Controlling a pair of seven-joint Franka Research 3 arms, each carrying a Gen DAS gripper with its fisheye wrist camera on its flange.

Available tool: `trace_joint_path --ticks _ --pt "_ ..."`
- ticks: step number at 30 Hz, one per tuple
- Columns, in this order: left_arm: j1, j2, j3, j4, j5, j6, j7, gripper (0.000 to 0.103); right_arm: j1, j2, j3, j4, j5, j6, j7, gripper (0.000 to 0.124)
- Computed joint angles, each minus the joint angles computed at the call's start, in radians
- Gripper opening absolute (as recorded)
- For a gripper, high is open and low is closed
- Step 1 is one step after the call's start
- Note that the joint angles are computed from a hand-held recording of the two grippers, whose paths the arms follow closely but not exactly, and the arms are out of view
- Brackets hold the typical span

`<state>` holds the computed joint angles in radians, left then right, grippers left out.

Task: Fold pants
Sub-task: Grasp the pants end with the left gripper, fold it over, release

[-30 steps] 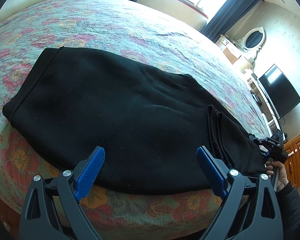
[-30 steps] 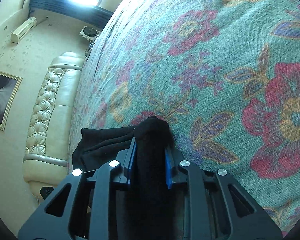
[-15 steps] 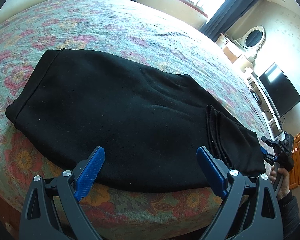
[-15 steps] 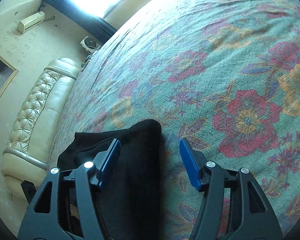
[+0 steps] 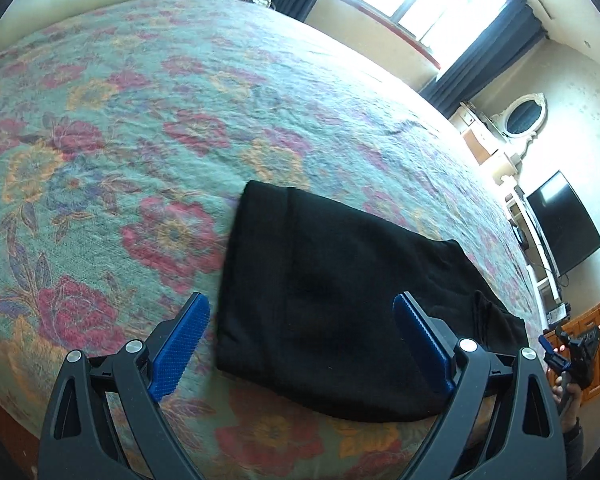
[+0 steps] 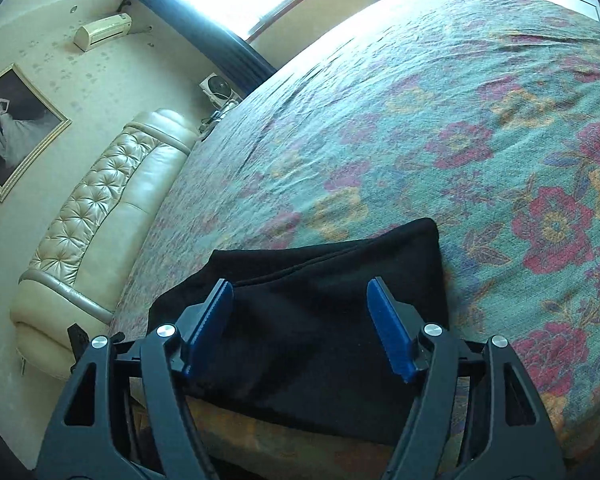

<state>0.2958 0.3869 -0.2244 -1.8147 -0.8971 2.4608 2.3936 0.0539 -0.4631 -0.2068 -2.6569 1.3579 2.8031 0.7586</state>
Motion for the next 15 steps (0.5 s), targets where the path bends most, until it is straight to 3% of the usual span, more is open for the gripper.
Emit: trace_joint_path --ticks 3,7,11,15 --pt "0.015 0.097 0.013 0.119 0.053 -0.108 -0.080 0.092 0.012 -0.003 0.013 -0.002 -0.011 -0.018 0.022 0.070" --pt "0.065 0.211 -0.015 0.257 0.070 -0.275 -0.137 0.092 0.023 -0.005 0.023 -0.012 -0.022 -0.035 0.061 0.070" --pt "0.102 0.252 -0.047 0.306 0.062 -0.352 -0.100 0.092 0.033 -0.009 0.020 -0.020 -0.012 -0.050 0.066 0.070" --pt "0.140 0.305 -0.080 0.368 0.023 -0.518 -0.074 0.092 0.037 -0.005 0.021 -0.019 -0.004 -0.061 0.059 0.070"
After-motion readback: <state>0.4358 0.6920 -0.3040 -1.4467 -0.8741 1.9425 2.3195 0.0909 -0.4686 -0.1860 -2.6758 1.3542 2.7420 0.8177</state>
